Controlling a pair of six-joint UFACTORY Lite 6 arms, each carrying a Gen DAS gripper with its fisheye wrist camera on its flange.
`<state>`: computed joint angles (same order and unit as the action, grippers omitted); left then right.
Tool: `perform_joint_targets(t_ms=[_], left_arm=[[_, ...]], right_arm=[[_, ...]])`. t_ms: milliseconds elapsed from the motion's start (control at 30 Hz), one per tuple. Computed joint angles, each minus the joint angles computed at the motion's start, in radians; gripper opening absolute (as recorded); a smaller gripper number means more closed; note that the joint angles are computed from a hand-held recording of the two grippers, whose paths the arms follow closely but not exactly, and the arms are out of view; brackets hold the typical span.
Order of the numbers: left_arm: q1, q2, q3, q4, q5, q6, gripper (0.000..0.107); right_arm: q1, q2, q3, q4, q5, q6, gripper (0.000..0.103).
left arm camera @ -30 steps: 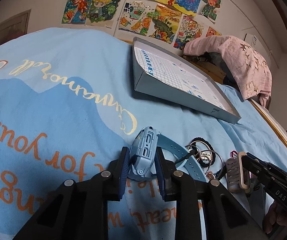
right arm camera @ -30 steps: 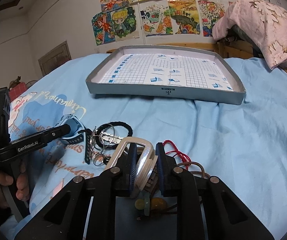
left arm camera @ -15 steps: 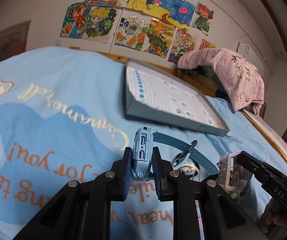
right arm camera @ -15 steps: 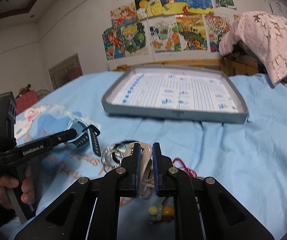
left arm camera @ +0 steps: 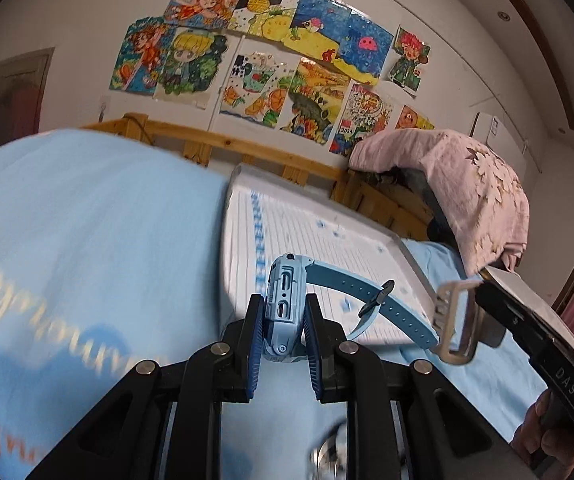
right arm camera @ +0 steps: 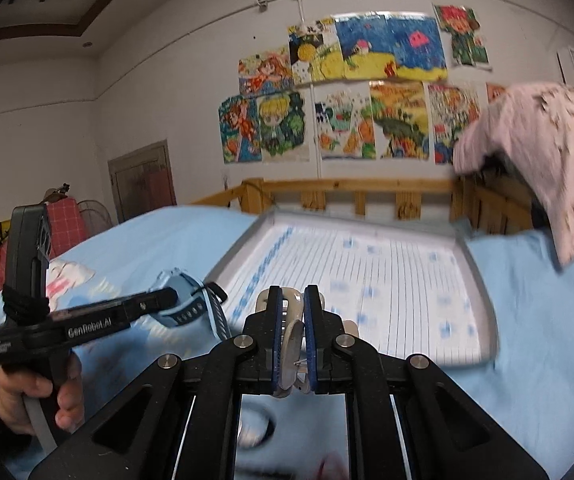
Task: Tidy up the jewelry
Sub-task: 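Carry the watch and buckle into the grey tray and open both tools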
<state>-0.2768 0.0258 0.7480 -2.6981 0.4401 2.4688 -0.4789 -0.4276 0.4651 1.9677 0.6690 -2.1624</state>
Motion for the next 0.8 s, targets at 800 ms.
perform_joint_targets(t_ms=[800], left_arm=[[-0.055,0.394,0.372,-0.097,-0.153,0.123,0.034]], right_arm=[[0.181,0.742,0.530,0.266,-0.178,-0.099,0.012]])
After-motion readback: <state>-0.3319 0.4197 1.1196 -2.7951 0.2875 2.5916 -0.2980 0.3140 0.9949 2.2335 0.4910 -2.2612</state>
